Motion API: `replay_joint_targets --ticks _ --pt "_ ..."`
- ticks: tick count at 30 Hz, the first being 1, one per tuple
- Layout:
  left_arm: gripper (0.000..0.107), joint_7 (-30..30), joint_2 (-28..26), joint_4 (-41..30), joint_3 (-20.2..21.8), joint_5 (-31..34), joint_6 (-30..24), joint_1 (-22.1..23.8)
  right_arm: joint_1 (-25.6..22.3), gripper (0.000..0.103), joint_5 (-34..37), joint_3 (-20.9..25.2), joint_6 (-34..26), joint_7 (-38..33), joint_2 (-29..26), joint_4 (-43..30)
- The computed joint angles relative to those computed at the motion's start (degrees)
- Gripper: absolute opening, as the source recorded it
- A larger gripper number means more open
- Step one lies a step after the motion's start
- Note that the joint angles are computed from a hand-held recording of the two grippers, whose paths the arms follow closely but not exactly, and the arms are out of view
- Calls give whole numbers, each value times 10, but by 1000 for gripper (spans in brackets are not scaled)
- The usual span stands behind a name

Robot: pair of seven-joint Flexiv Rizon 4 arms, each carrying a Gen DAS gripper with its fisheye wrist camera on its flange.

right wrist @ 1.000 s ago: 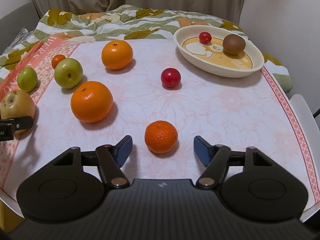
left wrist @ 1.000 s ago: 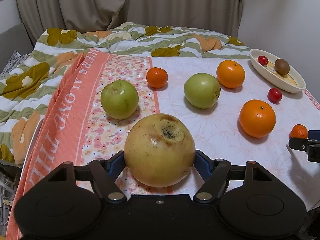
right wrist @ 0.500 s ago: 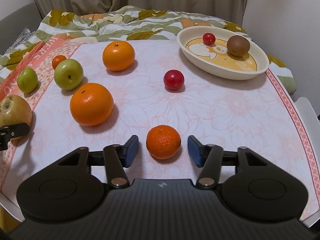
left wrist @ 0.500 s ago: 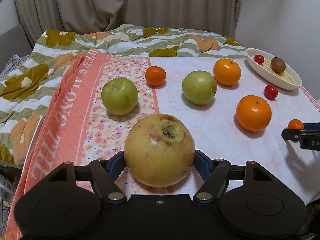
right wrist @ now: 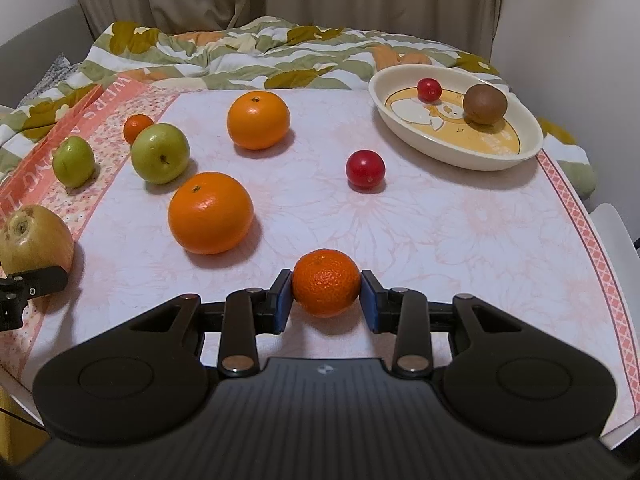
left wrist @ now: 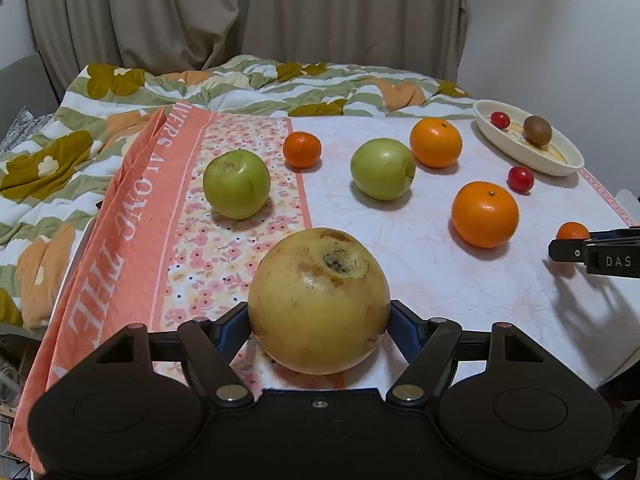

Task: Organize fruits
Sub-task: 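Grasp the large yellow pear with the left tool while the right tool grasps a mandarin, then carry the pear to the white bowl and release it from the left tool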

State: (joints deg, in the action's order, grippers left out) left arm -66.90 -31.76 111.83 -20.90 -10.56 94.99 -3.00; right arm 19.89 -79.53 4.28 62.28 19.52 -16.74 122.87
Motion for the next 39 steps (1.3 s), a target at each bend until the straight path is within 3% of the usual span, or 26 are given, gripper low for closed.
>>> replay_joint_targets --ticks 11,16,21,24,27,34,39 --pt "76 -3 16 13 -85 18 26 66 6 51 26 13 -36 -11 36 6" --pt "76 -5 34 4 -101 15 16 70 0 51 41 22 -47 -8 71 16" --pt "76 -3 46 -19 -89 3 6 39 -23 51 39 27 -41 -15 111 32" --pt "76 -11 50 -40 -56 -7 3 -5 -45 51 33 27 -24 -29 135 45" --pt "76 -40 50 -69 7 -17 1 -77 -76 51 22 20 13 -51 158 60" --pt "76 -170 9 -183 201 -13 -25 -278 -172 51 -38 -14 143 -120 189 73" --pt "76 -259 -40 -278 277 12 -70 -353 -237 51 -78 -40 228 -153 179 61"
